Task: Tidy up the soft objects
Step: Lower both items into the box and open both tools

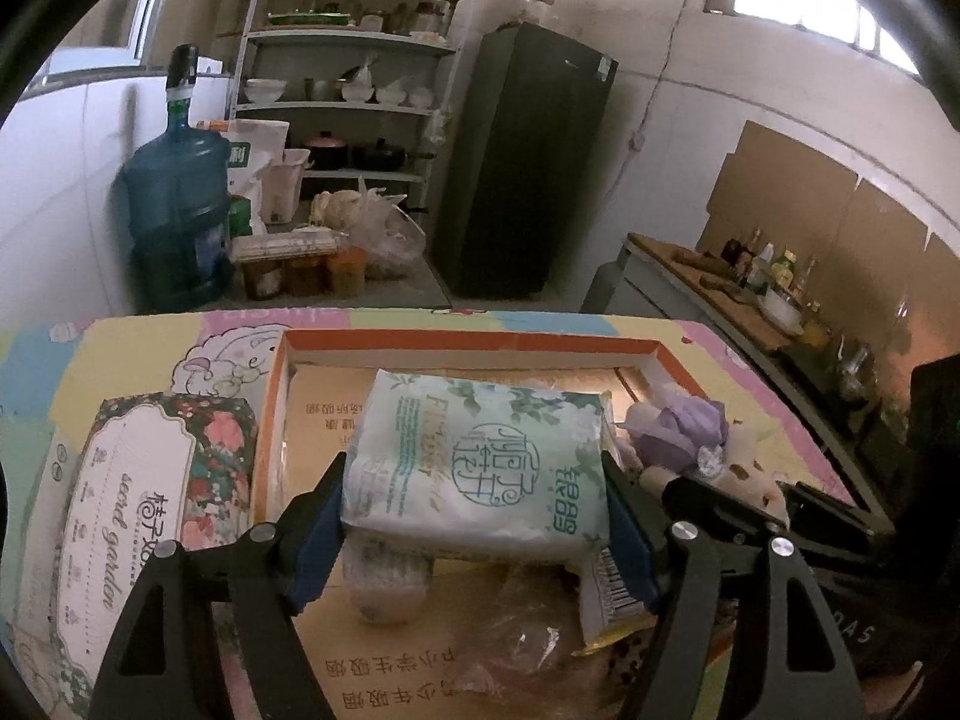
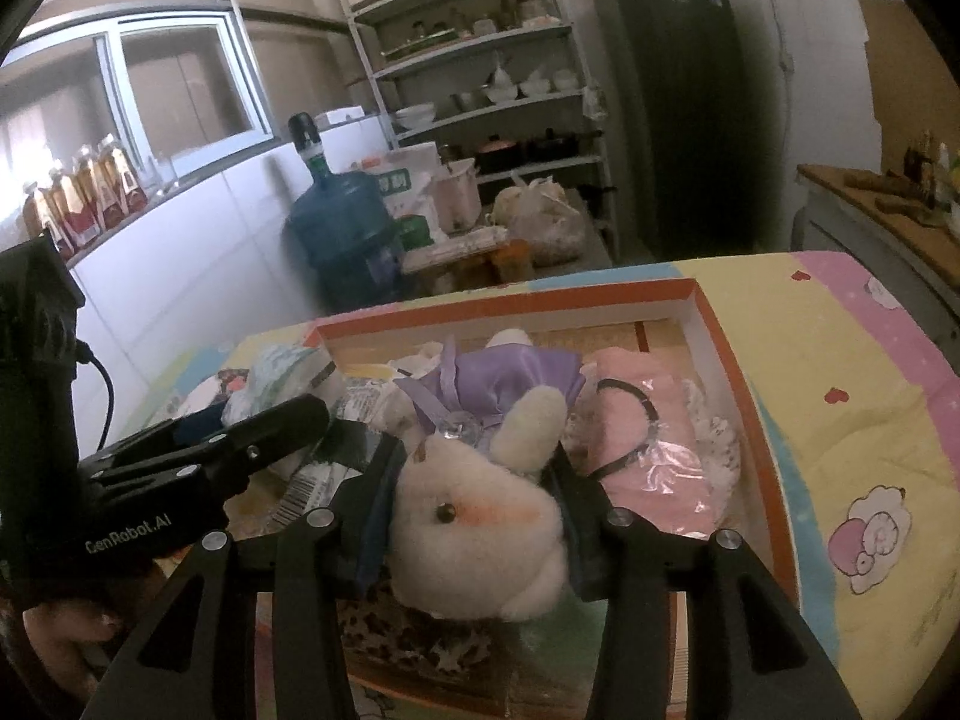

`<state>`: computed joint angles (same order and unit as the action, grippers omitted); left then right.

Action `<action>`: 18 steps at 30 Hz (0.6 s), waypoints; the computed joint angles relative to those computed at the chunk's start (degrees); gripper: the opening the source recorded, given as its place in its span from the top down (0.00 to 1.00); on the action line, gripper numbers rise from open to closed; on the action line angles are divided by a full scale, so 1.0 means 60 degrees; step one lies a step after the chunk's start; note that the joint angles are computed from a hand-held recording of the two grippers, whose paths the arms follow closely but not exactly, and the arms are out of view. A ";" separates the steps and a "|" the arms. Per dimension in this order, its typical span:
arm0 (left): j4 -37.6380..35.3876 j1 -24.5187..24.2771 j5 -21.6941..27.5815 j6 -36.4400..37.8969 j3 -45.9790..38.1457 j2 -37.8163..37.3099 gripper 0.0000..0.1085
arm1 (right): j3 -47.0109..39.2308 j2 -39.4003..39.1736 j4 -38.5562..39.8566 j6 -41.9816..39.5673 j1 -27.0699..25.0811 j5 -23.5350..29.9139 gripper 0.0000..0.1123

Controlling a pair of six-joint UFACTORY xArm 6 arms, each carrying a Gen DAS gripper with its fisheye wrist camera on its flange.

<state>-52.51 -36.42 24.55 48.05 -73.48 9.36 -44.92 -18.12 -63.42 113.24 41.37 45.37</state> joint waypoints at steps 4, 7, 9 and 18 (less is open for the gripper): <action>-0.0301 0.0083 0.0061 0.0056 0.0039 -0.0059 0.29 | 0.0027 -0.0072 -0.0280 0.0302 0.0099 0.0167 0.44; -0.0379 0.0103 0.0016 0.0041 0.0064 -0.0094 0.25 | 0.0055 -0.0135 -0.0466 0.0466 0.0185 0.0285 0.39; -0.0495 0.0100 -0.0023 0.0131 0.0130 -0.0154 0.20 | 0.0053 -0.0162 -0.0532 0.0510 0.0238 0.0358 0.39; -0.1260 0.0111 -0.0056 0.0753 0.0425 -0.0556 0.17 | -0.0081 -0.0314 -0.0921 0.0803 0.0819 0.1258 0.36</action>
